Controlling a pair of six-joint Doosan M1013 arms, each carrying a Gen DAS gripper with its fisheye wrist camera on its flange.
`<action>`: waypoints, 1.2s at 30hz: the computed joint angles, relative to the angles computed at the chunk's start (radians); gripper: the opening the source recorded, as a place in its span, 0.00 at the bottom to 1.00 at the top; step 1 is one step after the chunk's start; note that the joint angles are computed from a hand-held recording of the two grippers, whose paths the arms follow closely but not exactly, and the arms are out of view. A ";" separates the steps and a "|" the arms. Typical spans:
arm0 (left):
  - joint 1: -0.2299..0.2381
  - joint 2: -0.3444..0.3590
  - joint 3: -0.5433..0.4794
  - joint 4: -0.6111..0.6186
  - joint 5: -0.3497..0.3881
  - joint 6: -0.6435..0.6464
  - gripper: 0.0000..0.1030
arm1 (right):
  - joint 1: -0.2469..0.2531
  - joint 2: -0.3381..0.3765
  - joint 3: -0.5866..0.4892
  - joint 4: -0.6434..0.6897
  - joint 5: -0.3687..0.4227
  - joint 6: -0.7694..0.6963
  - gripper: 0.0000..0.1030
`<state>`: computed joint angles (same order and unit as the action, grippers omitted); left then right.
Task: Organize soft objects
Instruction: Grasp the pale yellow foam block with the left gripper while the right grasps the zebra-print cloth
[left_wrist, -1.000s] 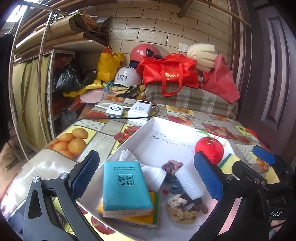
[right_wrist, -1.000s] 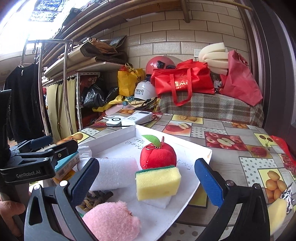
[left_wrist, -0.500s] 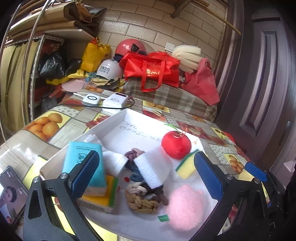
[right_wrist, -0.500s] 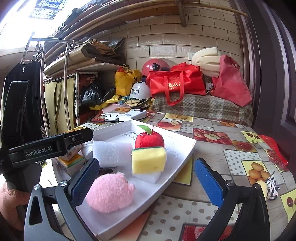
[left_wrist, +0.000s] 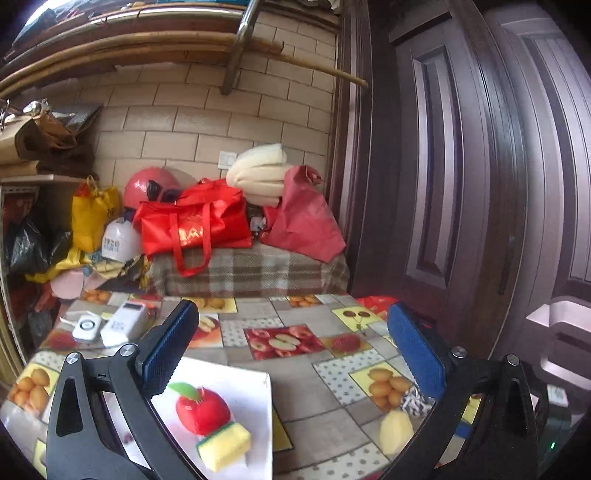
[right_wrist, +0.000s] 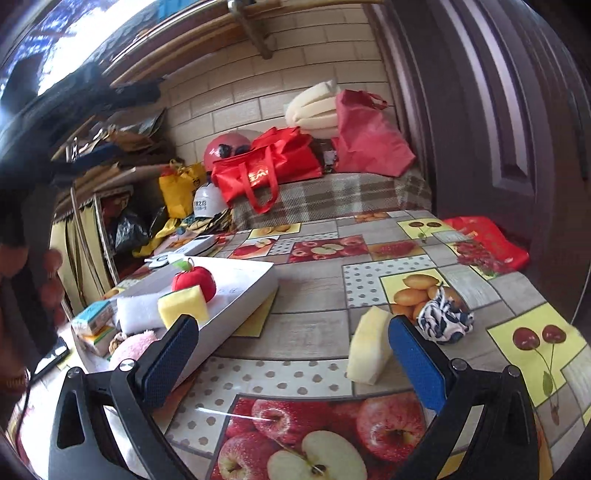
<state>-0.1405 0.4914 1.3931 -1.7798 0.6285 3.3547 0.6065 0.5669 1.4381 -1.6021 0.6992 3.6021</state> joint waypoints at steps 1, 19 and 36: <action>-0.001 0.001 0.019 0.018 -0.004 -0.019 1.00 | -0.002 -0.007 0.013 -0.020 0.006 0.037 1.00; -0.072 0.073 -0.006 0.605 0.152 -0.291 1.00 | -0.100 -0.081 0.084 0.352 0.046 -0.216 1.00; -0.185 0.160 -0.165 0.965 0.201 -0.535 0.33 | -0.202 -0.009 -0.056 0.895 -0.039 -0.806 0.44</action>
